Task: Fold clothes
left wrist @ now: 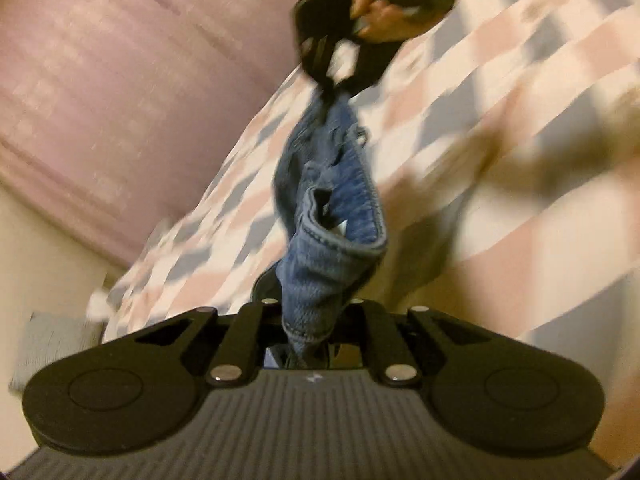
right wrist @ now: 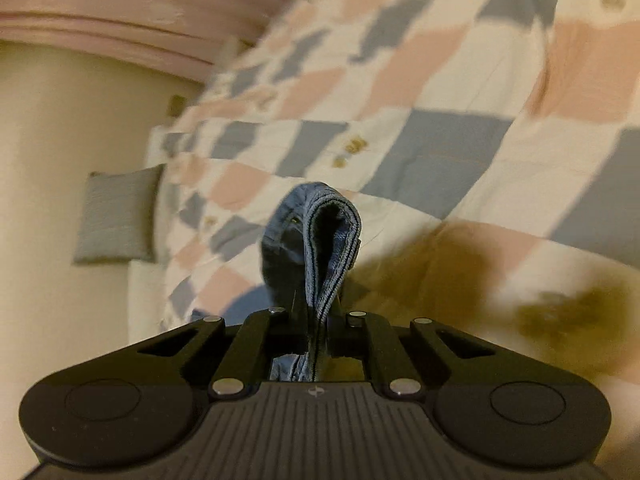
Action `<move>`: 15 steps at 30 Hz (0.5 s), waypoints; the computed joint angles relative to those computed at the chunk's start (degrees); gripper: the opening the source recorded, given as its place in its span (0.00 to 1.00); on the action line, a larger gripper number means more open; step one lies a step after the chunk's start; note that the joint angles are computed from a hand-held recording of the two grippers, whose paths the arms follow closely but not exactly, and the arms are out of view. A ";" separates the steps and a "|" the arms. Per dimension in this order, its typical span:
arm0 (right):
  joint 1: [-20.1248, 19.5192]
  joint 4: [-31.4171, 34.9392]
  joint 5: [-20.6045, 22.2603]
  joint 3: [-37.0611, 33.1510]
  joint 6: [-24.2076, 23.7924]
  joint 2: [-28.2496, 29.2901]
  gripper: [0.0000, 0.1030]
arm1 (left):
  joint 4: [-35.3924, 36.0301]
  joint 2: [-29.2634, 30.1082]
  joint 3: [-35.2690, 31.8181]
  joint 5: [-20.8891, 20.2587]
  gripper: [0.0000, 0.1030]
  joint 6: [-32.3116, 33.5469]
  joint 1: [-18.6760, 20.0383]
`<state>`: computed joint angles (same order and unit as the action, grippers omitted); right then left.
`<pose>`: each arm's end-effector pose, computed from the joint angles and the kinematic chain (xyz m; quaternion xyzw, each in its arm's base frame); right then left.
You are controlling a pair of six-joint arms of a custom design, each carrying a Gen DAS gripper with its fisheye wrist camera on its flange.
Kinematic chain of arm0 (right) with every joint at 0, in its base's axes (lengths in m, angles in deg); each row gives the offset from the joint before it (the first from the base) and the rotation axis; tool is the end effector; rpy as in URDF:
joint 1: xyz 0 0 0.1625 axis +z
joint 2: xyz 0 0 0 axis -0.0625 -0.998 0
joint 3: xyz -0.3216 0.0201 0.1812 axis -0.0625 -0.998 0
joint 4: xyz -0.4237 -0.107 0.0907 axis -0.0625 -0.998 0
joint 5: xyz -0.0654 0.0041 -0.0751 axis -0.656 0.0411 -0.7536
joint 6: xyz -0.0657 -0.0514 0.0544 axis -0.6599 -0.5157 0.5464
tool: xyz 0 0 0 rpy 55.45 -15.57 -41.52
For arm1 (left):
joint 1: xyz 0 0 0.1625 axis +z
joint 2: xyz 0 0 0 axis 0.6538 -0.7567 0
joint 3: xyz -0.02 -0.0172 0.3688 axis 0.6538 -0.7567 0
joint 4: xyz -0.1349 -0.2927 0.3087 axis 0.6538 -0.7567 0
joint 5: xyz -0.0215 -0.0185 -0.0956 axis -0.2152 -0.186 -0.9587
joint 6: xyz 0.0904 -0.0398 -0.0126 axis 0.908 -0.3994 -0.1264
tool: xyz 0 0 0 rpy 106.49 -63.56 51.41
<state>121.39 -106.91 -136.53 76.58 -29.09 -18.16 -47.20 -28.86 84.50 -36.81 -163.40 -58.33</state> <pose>0.4331 -0.4995 0.0292 -0.1067 0.9907 0.0345 0.0772 -0.2363 -0.1122 0.3190 0.2983 0.6883 -0.2381 0.6169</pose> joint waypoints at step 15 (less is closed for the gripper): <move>-20.24 32.27 -14.76 3.44 -22.54 -34.78 0.07 | -61.05 61.68 -21.11 12.14 0.07 4.62 14.65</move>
